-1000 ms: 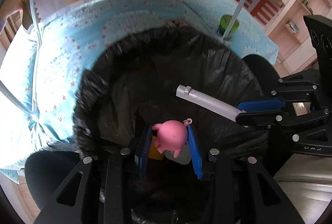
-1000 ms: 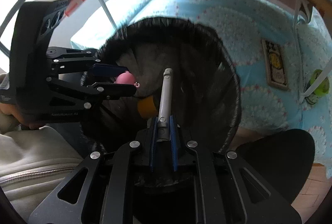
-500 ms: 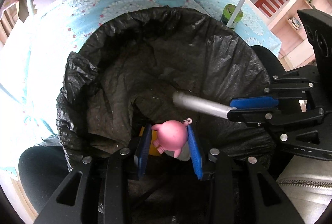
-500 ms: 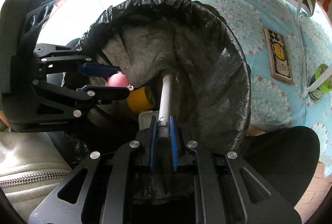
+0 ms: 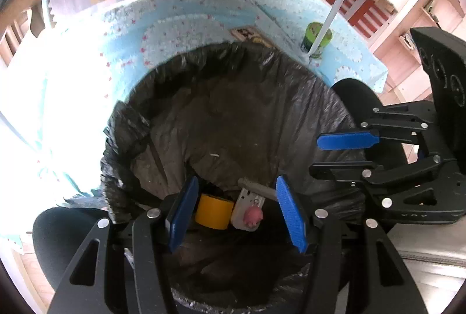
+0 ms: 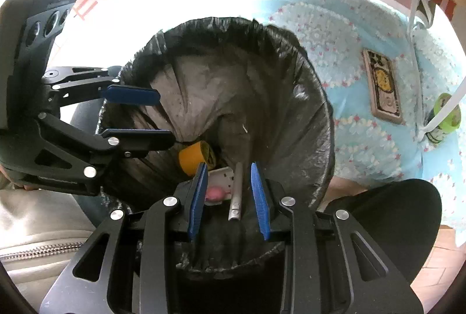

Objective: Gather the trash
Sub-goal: 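Move both open tools back over the bed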

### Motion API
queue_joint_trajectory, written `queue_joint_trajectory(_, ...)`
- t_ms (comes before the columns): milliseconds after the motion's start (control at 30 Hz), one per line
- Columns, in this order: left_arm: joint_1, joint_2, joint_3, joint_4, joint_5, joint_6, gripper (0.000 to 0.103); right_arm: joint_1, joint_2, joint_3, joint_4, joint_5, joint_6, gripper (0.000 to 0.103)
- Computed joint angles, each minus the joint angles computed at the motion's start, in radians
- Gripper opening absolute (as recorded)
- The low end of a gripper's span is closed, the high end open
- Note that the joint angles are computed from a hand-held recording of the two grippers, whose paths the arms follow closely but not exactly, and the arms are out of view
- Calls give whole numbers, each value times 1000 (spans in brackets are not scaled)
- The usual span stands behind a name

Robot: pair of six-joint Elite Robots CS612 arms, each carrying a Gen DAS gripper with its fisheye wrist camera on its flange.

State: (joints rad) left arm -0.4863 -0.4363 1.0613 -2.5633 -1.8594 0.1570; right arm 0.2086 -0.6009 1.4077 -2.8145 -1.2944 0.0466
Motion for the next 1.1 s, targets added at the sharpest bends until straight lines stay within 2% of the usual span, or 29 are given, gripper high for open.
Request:
queue_joint_trajectory(367,7,-45,33,-122,-26,16,54,-12,-38,33,-93,-11,17,31)
queue_joint_trajectory(500,13,-66,45,-198,-20,16,54,-14,-54,37,-128,-28,6,31)
queue_joint_trajectory(767,20,-83,29,-287,-9,17,54,-22,-76,31,-201,-45,-21,32)
queue_joint_trajectory(933,21,-76,-6,-320,-2,34,54,-27,-78,4,-233,-60,-39,35)
queue_joint_trajectory(1100,24,-43,-93,-296,16,42,54,-32,-66,-33,-246,-69,-45,37)
